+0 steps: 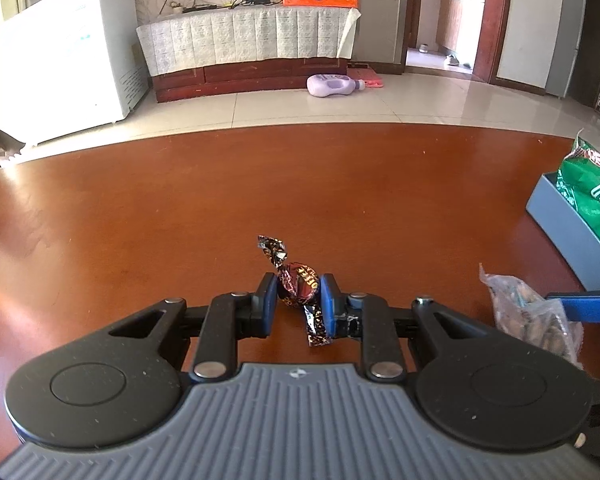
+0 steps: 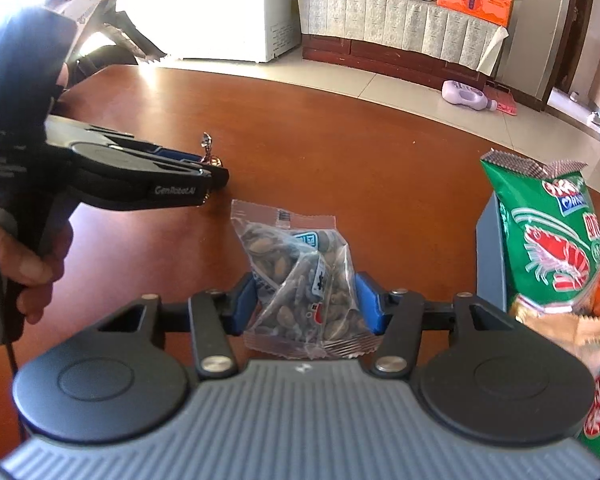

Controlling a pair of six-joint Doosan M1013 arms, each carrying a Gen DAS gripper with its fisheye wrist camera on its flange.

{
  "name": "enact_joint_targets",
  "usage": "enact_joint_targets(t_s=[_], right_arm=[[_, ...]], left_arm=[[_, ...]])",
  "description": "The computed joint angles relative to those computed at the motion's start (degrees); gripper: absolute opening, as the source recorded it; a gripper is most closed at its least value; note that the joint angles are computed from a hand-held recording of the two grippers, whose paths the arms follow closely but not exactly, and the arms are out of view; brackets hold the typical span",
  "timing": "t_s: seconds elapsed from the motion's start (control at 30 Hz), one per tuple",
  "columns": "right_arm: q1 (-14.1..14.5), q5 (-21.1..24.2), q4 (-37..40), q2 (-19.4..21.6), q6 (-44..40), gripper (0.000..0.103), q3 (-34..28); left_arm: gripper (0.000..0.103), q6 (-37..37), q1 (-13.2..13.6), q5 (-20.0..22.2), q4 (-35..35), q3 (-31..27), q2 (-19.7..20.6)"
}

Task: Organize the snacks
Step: 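Carry the chocolate with the left gripper while the right carries the seed bag toward the box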

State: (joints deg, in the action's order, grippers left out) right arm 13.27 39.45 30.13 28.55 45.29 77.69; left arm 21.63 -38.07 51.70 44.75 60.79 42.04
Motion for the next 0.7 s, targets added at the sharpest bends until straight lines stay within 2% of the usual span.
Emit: enact_joint_targets(t_s=[0.53, 0.7], right_arm=[[-3.1, -1.4, 10.2, -6.2, -7.3, 0.056, 7.0], [-4.0, -1.6, 13.5, -7.6, -9.9, 0.056, 9.1]], left_arm=[[0.027, -3.4, -3.3, 1.5, 2.6, 0.6, -1.9], [0.027, -5.2, -4.8, 3.4, 3.3, 1.5, -2.7]])
